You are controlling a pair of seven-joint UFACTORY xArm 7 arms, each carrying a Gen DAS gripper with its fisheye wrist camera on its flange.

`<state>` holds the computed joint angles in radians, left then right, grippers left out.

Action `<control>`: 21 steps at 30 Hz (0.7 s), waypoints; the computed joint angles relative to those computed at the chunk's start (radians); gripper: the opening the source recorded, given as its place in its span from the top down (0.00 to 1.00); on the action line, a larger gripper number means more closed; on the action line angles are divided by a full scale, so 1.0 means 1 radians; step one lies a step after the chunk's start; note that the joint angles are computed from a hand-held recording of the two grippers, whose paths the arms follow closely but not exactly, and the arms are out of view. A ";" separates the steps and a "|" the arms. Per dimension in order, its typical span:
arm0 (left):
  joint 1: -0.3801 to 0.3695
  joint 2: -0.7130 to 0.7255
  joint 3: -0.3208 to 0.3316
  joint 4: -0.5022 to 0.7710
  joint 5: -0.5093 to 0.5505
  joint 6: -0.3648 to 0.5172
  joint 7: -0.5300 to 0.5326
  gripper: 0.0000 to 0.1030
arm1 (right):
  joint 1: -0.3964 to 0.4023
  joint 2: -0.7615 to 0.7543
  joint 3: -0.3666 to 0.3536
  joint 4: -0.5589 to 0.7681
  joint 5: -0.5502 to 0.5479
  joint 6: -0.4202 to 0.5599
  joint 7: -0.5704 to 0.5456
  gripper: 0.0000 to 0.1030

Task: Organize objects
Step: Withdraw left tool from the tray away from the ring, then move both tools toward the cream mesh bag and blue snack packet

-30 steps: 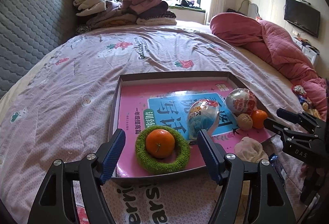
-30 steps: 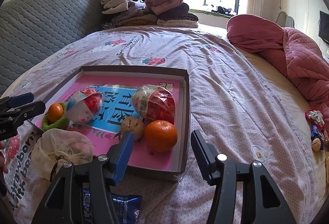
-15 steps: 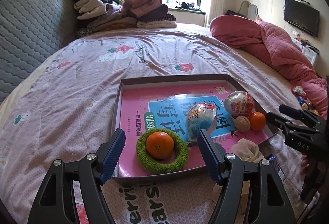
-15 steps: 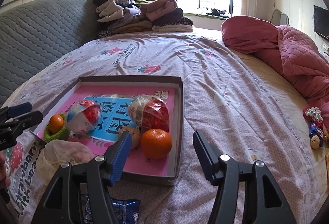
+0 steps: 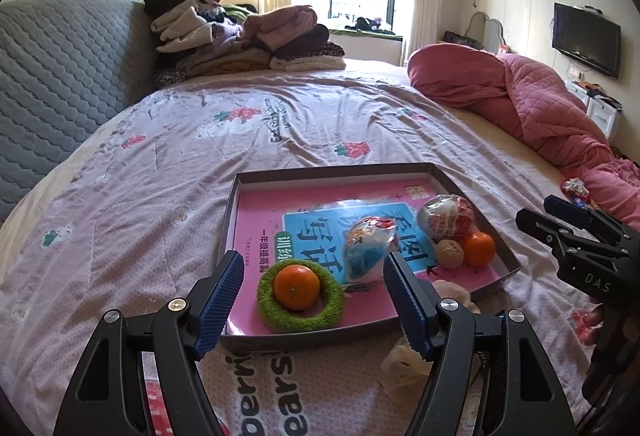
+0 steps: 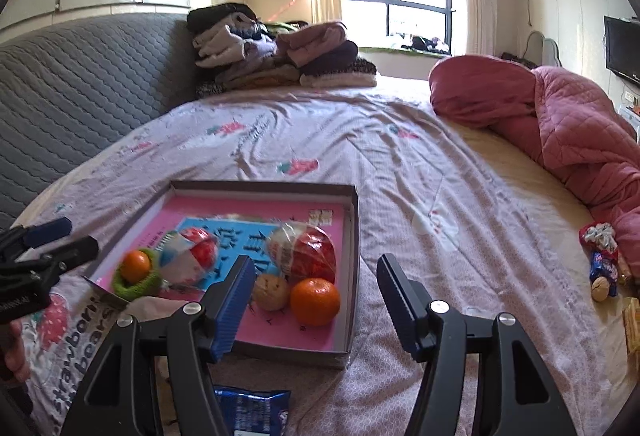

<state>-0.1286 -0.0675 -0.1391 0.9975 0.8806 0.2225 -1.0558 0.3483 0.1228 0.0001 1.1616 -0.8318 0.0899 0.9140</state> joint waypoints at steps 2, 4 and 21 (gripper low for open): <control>0.000 -0.016 -0.013 0.000 0.050 0.020 -0.045 0.29 | 0.004 -0.023 -0.008 -0.015 -0.032 -0.013 0.031 0.39; 0.001 -0.038 -0.025 -0.007 0.088 0.030 -0.085 0.29 | 0.002 -0.047 -0.013 -0.029 -0.106 -0.023 0.102 0.39; 0.031 -0.163 -0.126 -0.081 0.087 0.088 -0.114 0.29 | -0.165 -0.194 0.111 -0.050 -0.844 -0.103 0.829 0.38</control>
<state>-0.0976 -0.2308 -0.2653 0.9165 0.9676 0.3107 -1.1701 0.1837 -0.0717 0.1108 1.1114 -1.6759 -0.0134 1.7431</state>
